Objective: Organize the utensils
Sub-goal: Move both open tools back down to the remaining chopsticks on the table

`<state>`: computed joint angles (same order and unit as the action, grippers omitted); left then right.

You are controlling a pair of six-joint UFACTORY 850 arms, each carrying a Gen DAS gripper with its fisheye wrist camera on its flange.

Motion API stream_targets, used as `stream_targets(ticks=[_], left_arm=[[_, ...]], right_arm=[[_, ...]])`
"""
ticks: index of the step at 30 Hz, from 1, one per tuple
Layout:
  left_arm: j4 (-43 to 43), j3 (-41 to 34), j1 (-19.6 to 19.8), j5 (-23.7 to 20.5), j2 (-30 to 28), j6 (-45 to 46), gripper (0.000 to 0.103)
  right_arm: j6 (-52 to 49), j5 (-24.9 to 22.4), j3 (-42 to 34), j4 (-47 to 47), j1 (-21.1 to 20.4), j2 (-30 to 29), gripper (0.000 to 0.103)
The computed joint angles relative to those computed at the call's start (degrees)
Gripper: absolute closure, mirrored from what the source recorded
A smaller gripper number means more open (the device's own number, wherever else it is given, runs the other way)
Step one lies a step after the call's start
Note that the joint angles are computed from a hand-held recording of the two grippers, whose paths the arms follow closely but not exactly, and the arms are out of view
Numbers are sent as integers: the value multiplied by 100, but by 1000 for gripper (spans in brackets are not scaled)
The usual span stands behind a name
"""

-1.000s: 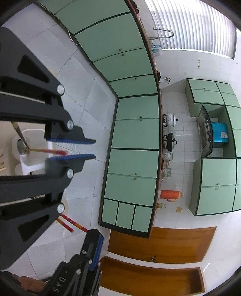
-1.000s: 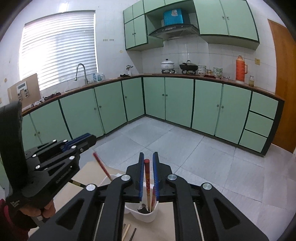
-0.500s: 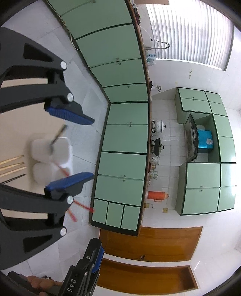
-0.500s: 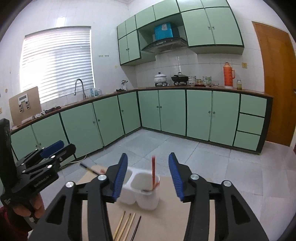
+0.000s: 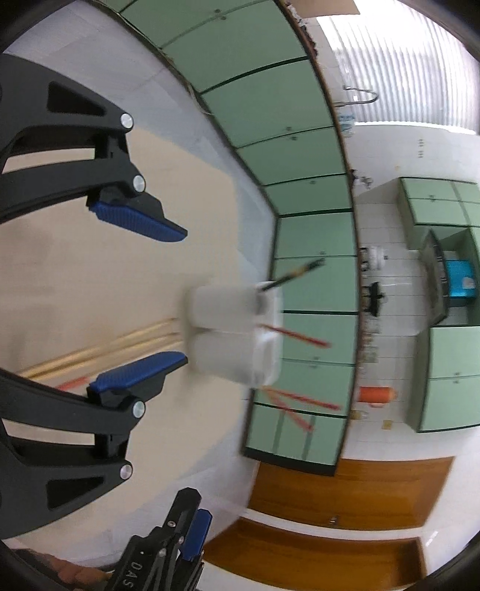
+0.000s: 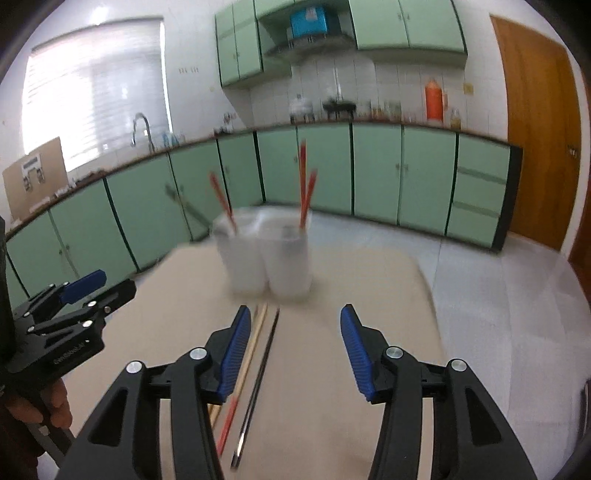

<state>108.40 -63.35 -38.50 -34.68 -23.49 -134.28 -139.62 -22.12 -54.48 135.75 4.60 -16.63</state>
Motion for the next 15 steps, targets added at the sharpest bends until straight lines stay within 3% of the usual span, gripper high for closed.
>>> stream_targets(ticks=[5, 11, 15], left_arm=[[-401, 166, -42, 254, -73, 159, 43], [-391, 382, -167, 50, -148, -118, 43], [-540, 408, -220, 56, -197, -9, 44]], right_arm=[[1129, 147, 148, -1047, -8, -119, 61], [973, 126, 499, -744, 64, -134, 68], [1626, 271, 530, -1526, 166, -185, 73]])
